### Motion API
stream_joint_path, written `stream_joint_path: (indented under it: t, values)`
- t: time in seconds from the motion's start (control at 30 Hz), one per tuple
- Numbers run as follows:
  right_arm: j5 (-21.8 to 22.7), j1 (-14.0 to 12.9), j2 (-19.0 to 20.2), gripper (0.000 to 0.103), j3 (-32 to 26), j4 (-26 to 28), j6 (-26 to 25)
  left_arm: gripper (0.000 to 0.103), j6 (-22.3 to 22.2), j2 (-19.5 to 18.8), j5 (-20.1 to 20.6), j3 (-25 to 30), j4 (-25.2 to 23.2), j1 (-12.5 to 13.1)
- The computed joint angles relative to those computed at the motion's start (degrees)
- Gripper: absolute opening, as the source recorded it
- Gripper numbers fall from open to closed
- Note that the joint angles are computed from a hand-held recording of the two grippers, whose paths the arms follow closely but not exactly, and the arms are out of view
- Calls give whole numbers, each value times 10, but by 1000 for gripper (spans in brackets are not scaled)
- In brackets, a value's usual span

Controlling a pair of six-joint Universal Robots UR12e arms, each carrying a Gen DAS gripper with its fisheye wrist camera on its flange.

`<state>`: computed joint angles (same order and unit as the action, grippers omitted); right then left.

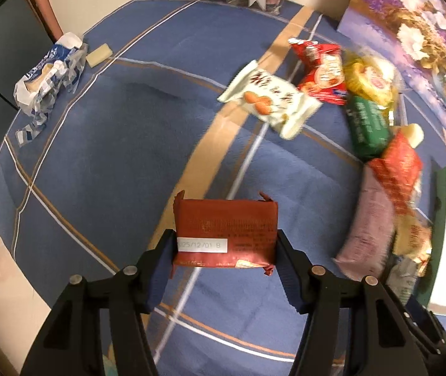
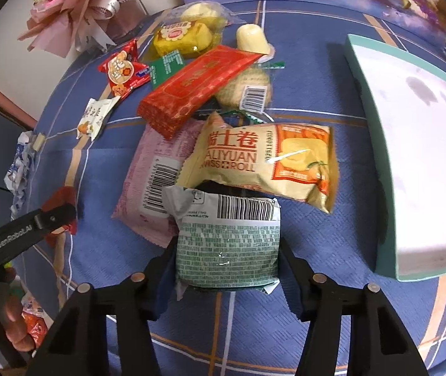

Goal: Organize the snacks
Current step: 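Carry both snacks over the white tray and open both grippers to drop them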

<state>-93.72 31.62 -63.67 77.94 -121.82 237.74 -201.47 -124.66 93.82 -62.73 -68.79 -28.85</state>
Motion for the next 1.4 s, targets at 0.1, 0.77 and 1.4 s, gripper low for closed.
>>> stream_joint_path:
  t: [0.1, 0.77, 1.4]
  values:
    - [-4, 0, -10, 60, 8, -5, 4, 63, -2, 6, -3, 4, 3, -6]
    - [-143, -19, -114, 60, 96, 34, 137, 63, 32, -53, -49, 135, 20, -77]
    - [-175, -83, -176, 60, 175, 85, 245, 63, 116, -216, -93, 388, -80, -131]
